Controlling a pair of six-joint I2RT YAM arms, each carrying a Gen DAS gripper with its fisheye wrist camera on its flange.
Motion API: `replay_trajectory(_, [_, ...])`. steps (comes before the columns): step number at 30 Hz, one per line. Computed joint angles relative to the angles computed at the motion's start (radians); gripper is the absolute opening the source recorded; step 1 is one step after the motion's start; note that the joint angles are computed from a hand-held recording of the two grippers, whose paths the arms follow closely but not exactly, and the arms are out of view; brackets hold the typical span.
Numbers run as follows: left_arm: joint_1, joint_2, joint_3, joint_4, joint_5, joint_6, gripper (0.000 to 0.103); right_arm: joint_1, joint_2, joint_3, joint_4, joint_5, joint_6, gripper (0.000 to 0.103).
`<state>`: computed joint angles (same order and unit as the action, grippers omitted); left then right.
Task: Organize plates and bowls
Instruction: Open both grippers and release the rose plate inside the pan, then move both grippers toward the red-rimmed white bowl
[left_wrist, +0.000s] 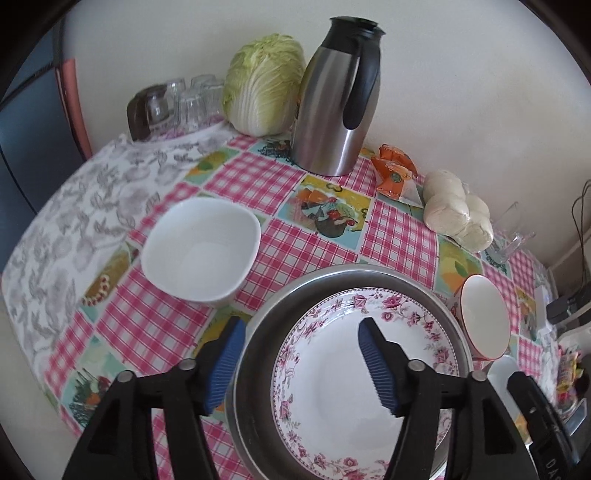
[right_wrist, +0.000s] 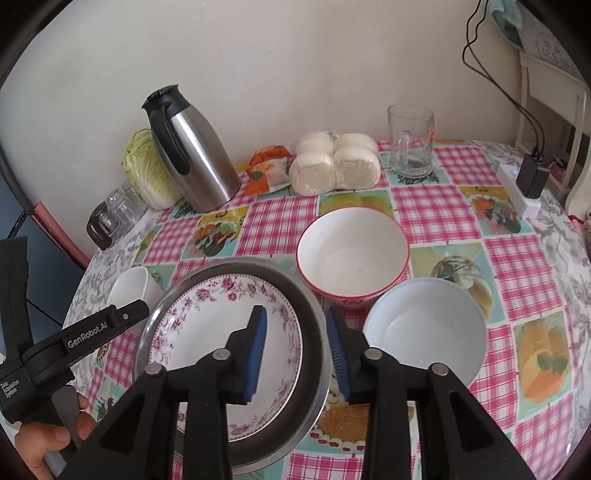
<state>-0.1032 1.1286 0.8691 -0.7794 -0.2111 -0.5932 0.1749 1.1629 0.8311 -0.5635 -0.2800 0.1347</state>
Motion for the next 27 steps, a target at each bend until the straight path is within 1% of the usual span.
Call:
replay_trajectory(1, [-0.011, 0.003, 0.012, -0.017, -0.019, 0.0, 0.072, -0.007, -0.006, 0.0, -0.003, 0.003, -0.003, 0.047])
replay_trajectory(2, [-0.022, 0.008, 0.024, -0.033, -0.036, 0.0, 0.075, -0.012, -0.014, 0.001, -0.005, 0.011, -0.003, 0.051])
replay_trajectory(3, [-0.032, 0.011, 0.035, -0.048, -0.053, 0.001, 0.078, -0.017, -0.019, 0.002, -0.006, 0.014, -0.006, 0.052])
replay_trajectory(4, [-0.041, 0.012, 0.044, -0.061, -0.068, 0.004, 0.079, -0.024, -0.022, 0.003, -0.009, 0.014, -0.01, 0.059])
replay_trajectory(5, [-0.049, 0.013, 0.051, -0.07, -0.081, 0.006, 0.082, -0.028, -0.025, 0.003, -0.009, 0.016, -0.01, 0.068])
replay_trajectory(6, [-0.059, 0.014, 0.058, -0.082, -0.097, 0.006, 0.082, -0.035, -0.027, 0.003, -0.008, 0.013, -0.01, 0.071])
replay_trajectory(7, [-0.067, 0.016, 0.064, -0.09, -0.111, 0.006, 0.083, -0.039, -0.031, 0.001, -0.007, 0.013, -0.008, 0.078])
replay_trajectory(9, [-0.083, 0.022, 0.076, -0.108, -0.137, 0.004, 0.09, -0.048, -0.033, 0.001, -0.007, 0.017, -0.012, 0.082])
replay_trajectory(10, [-0.091, 0.025, 0.081, -0.115, -0.154, 0.003, 0.092, -0.049, -0.03, 0.002, -0.008, 0.021, -0.013, 0.087])
replay_trajectory(11, [-0.097, 0.027, 0.084, -0.119, -0.165, 0.002, 0.093, -0.049, -0.028, 0.002, -0.007, 0.027, -0.015, 0.089])
replay_trajectory(13, [-0.109, 0.038, 0.089, -0.129, -0.191, 0.0, 0.097, -0.046, -0.024, 0.0, -0.002, 0.042, -0.013, 0.09])
replay_trajectory(14, [-0.116, 0.046, 0.092, -0.135, -0.209, -0.001, 0.103, -0.043, -0.022, -0.001, 0.002, 0.051, -0.011, 0.091])
replay_trajectory(15, [-0.126, 0.048, 0.089, -0.134, -0.233, 0.001, 0.103, -0.039, -0.022, -0.005, 0.009, 0.062, -0.009, 0.091])
replay_trajectory(17, [-0.149, 0.062, 0.088, -0.142, -0.284, 0.01, 0.103, -0.031, -0.028, -0.019, 0.031, 0.083, -0.01, 0.097])
replay_trajectory(19, [-0.166, 0.075, 0.089, -0.15, -0.321, 0.017, 0.103, -0.015, -0.039, -0.039, 0.066, 0.113, -0.013, 0.098])
replay_trajectory(21, [-0.169, 0.076, 0.085, -0.146, -0.325, 0.02, 0.103, -0.009, -0.042, -0.055, 0.093, 0.118, -0.008, 0.098])
replay_trajectory(24, [-0.163, 0.068, 0.077, -0.135, -0.313, 0.019, 0.103, -0.013, -0.049, -0.087, 0.141, 0.096, 0.002, 0.098])
replay_trajectory(27, [-0.159, 0.062, 0.067, -0.122, -0.309, 0.021, 0.103, 0.007, -0.076, -0.128, 0.204, 0.138, -0.001, 0.098])
